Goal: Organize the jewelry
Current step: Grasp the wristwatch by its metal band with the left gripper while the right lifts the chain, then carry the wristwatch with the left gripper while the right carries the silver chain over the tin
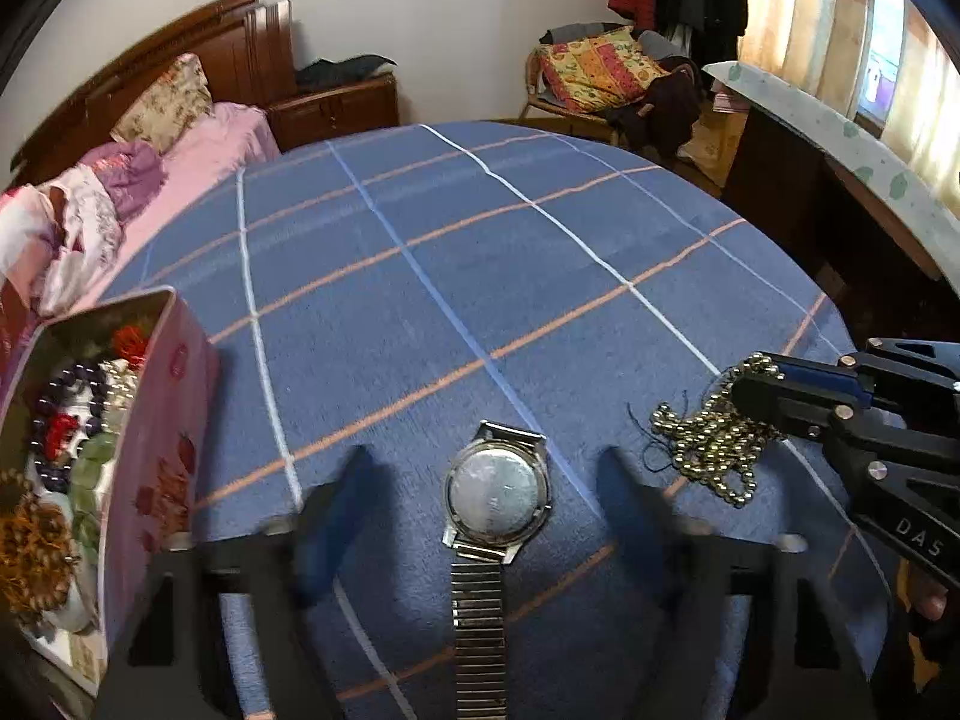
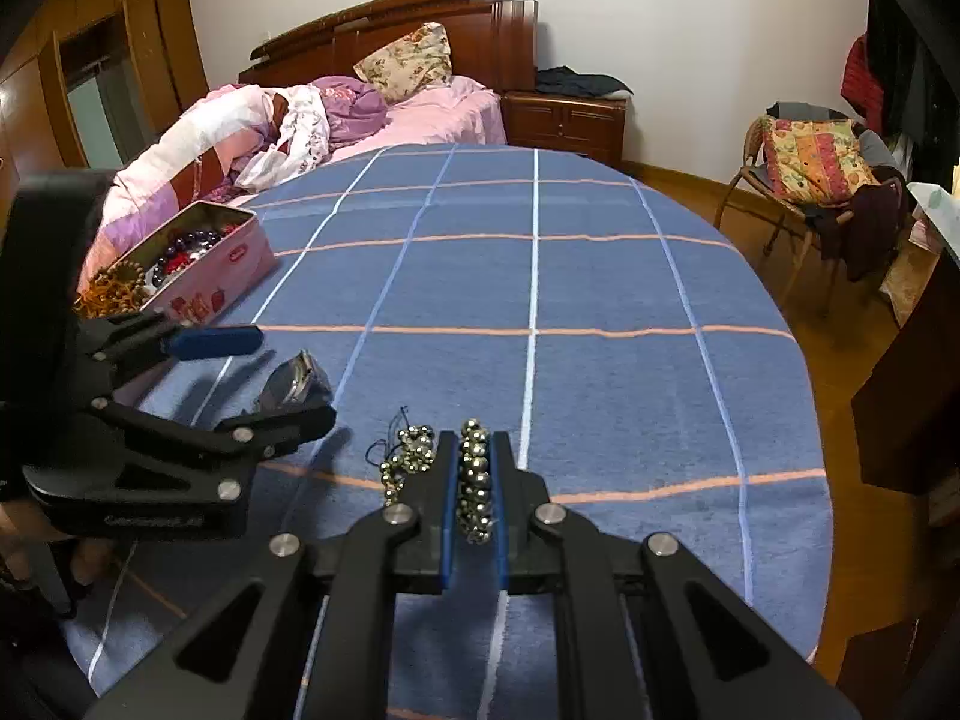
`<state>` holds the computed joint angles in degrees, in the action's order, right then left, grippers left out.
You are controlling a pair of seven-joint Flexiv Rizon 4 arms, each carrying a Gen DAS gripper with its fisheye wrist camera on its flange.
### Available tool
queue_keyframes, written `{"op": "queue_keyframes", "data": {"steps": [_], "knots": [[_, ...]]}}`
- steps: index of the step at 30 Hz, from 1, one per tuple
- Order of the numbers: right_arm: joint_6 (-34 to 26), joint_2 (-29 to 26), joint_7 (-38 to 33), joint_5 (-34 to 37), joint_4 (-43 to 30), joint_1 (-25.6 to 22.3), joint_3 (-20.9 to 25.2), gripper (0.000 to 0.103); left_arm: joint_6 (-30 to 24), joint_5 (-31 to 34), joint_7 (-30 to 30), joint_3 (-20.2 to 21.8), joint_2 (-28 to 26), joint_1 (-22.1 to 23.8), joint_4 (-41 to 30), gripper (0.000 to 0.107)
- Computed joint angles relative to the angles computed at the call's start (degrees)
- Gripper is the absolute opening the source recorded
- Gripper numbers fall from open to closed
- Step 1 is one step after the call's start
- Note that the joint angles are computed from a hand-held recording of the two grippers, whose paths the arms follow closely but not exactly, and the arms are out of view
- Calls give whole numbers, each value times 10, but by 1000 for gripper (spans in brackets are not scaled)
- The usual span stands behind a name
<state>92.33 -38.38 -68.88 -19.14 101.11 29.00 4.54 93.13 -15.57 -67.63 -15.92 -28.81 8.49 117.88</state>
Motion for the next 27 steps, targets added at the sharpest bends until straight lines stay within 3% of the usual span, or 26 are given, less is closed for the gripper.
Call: {"op": "queue_keyframes", "data": {"steps": [1,3,12,20,27], "knots": [[0,0,-1,0,0,-1,1,12,-1,14,-4,-19,-1,20,2,42],[2,0,-4,0,1,-3,5,12,1,1,11,-21,2,19,7,37],[13,6,-5,4,7,1,1,12,22,6,14,-48,10,44,24,36],[31,14,-2,6,12,12,-12,12,61,35,-15,-44,32,53,41,36],[54,26,-1,8,15,34,-33,12,88,74,-54,-81,58,108,60,36]]}}
